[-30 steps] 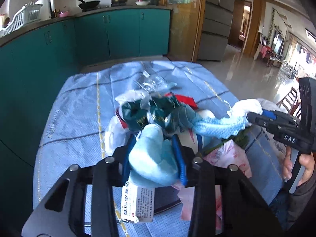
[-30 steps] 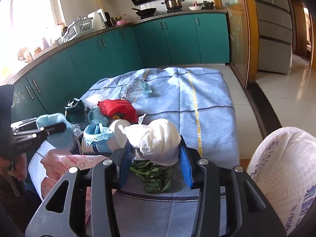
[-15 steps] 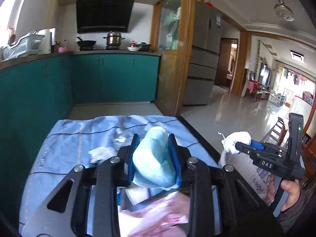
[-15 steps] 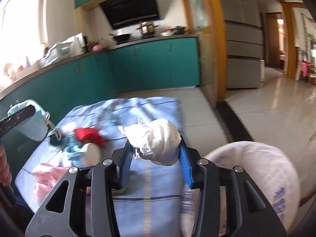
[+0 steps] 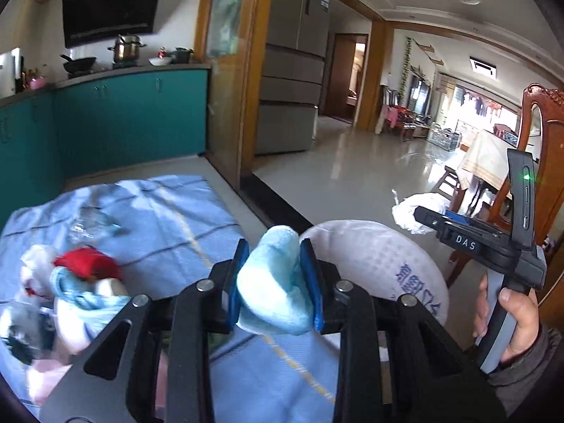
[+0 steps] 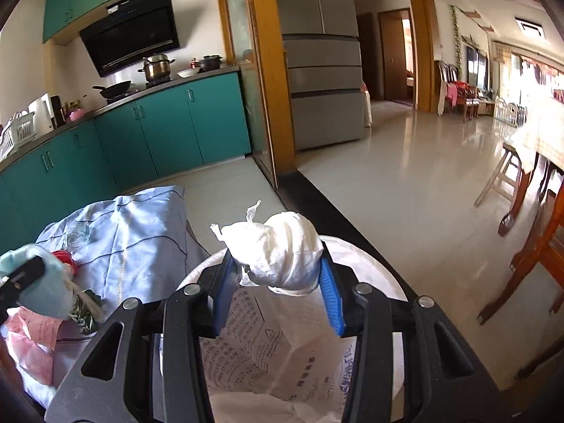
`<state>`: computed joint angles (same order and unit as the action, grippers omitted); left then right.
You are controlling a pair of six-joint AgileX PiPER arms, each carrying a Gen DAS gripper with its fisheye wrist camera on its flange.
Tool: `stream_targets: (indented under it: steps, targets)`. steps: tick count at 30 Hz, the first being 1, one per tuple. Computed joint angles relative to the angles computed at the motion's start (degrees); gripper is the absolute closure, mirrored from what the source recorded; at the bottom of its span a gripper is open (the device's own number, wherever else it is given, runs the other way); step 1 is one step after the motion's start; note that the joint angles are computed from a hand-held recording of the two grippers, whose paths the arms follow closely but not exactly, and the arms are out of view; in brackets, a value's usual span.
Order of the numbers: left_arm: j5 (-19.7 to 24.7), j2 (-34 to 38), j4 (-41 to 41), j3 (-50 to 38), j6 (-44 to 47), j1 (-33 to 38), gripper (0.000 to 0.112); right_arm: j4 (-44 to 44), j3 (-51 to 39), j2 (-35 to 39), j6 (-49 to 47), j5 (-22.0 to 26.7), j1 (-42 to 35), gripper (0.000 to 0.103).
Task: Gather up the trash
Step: 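Carry both held items over the white wastebasket and open both tools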
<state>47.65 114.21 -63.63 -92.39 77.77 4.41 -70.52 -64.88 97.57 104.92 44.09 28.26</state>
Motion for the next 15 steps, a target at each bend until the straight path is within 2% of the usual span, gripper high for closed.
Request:
stream_targets:
  steps: [3, 5, 9, 11, 12, 13, 15]
  targets:
    - [-1.8, 1.8, 1.8, -0.7, -2.9, -4.0, 0.081, 0.1, 0.4, 0.2, 0.2, 1.1, 0.6, 0.059]
    - [-4.6, 2.9, 2.8, -0.6, -4.3, -7.6, 0.081, -0.1, 0.8, 0.1, 0.2, 1.5, 0.7, 0.059]
    - [-6.0, 5.2, 0.6, -0.6, -2.4, -12.1, 0.078, -0.7, 3.6, -1.4, 2.2, 0.8, 0.1, 0.059]
    - [-9.0, 5.0, -2.0, 2.3, 2.0, -14.8, 0.063, -0.7, 4.8, -2.3, 2.7, 0.4, -0.5, 0.059]
    - [-11.8, 4.6, -3.7, 4.5, 5.4, -16.3, 0.049, -0.7, 5.3, -2.3, 3.1, -0.1, -0.9, 0.059]
    - [-14.2, 4.1, -5.1, 6.3, 7.9, -17.3, 0.040, -0.6, 5.9, -2.6, 3.1, -0.6, -1.3, 0.059]
    - [-17.2, 2.8, -6.7, 8.9, 12.1, -18.7, 0.033, 0.2, 6.1, -2.7, 2.4, -1.5, -2.0, 0.058]
